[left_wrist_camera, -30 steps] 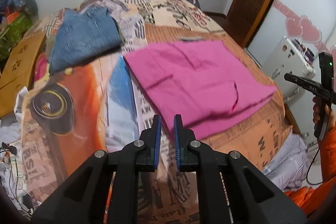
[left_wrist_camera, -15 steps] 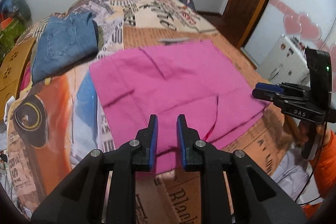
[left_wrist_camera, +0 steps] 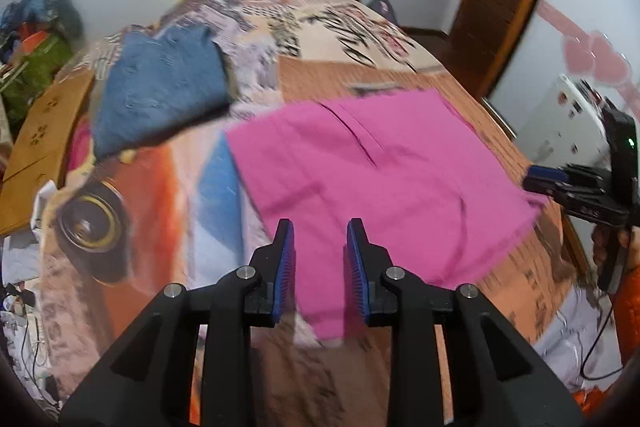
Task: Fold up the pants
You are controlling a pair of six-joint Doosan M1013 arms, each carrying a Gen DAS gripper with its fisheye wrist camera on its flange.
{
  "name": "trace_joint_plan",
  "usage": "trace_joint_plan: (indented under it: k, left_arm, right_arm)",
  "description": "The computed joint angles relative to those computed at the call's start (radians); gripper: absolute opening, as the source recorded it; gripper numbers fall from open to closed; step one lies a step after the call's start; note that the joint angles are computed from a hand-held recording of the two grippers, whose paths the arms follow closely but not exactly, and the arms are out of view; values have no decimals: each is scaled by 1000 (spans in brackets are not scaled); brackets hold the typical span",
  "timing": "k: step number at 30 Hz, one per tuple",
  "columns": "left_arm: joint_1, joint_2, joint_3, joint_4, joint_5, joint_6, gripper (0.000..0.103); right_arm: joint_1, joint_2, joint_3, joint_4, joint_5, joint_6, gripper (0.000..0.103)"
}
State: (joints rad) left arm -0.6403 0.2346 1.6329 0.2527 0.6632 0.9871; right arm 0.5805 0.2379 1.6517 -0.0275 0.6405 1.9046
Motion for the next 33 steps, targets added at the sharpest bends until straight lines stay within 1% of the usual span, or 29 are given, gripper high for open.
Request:
trace_joint_plan:
  k: [4, 8, 12, 13, 14, 17, 20, 25, 28, 30, 31, 32, 33]
  left_arm:
    - [33, 25, -40, 39, 14, -43, 29]
    - [65, 59, -78, 27, 22, -38, 37]
    - [94, 96, -118, 2, 37, -11, 46]
    - [102, 108, -129, -10, 41, -2, 49]
    - [106, 116, -136, -21, 42, 4, 51]
    - [127, 146, -162, -93, 51, 63, 52]
    - [142, 171, -176, -164, 59, 119, 54]
    - [164, 198, -181, -300, 63, 210, 54]
    - [175, 194, -162, -366, 28, 244, 54]
    - [184, 193, -156, -421, 18, 280, 50]
    - [189, 193, -154, -463, 14, 311, 42]
    - [193, 193, -151, -496, 11, 332, 39]
    - [190, 192, -153, -477, 11, 315, 36]
  right_arm:
    - [-17, -2, -14, -64, -25, 56, 39]
    - [-39, 20, -49, -87, -38, 74, 41]
    - [-57, 56, -96, -112, -31, 75, 42]
    - [-62, 73, -115, -121, -23, 75, 43]
    - [-66, 84, -128, -124, -16, 72, 43]
    - [-83, 119, -169, -102, 1, 40, 44]
    - [-102, 162, -214, -50, 17, -3, 51]
    - [-126, 230, -274, 18, 61, -60, 52]
    - [-138, 268, -308, 54, 103, -94, 52]
    - [-145, 283, -317, 81, 118, -113, 52]
    - [-148, 288, -319, 101, 118, -127, 52]
    - [-151, 290, -316, 120, 111, -135, 52]
    - [-151, 289, -311, 123, 98, -136, 46]
